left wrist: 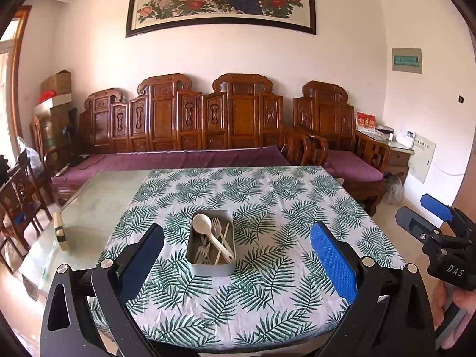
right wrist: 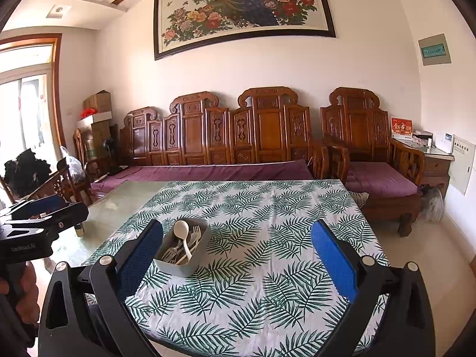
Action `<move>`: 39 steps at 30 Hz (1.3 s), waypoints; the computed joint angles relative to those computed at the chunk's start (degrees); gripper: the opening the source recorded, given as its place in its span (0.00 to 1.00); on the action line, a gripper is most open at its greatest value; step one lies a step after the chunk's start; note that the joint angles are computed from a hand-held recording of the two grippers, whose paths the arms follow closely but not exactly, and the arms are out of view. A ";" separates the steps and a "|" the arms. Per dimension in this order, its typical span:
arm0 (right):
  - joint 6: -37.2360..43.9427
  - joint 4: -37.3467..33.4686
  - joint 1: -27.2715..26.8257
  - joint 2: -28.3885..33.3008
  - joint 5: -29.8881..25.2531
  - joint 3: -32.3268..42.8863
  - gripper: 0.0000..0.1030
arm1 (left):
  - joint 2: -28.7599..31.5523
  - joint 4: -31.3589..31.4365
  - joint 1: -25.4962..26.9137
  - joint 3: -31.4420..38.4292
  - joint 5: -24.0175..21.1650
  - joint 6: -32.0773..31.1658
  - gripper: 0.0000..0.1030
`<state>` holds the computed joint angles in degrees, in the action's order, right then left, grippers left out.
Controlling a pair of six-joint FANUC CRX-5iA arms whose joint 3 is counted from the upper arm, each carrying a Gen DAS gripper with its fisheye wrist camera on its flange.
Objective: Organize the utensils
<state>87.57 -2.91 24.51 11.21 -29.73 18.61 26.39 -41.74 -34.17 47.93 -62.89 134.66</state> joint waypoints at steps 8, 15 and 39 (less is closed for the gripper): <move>-0.29 0.26 0.06 -0.04 0.32 -0.24 0.97 | 0.07 -0.13 -0.08 0.09 -0.03 0.04 0.92; -0.33 0.00 0.02 -0.02 0.18 -0.11 0.97 | 0.09 -0.16 -0.09 0.23 -0.11 0.02 0.92; -1.96 1.25 0.40 -0.58 0.66 -1.14 0.97 | 0.27 -0.39 -0.31 0.53 -0.35 -0.04 0.92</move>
<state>85.61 -1.66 24.91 10.62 -29.07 17.47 26.66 -42.13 -34.48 48.46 -63.24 134.62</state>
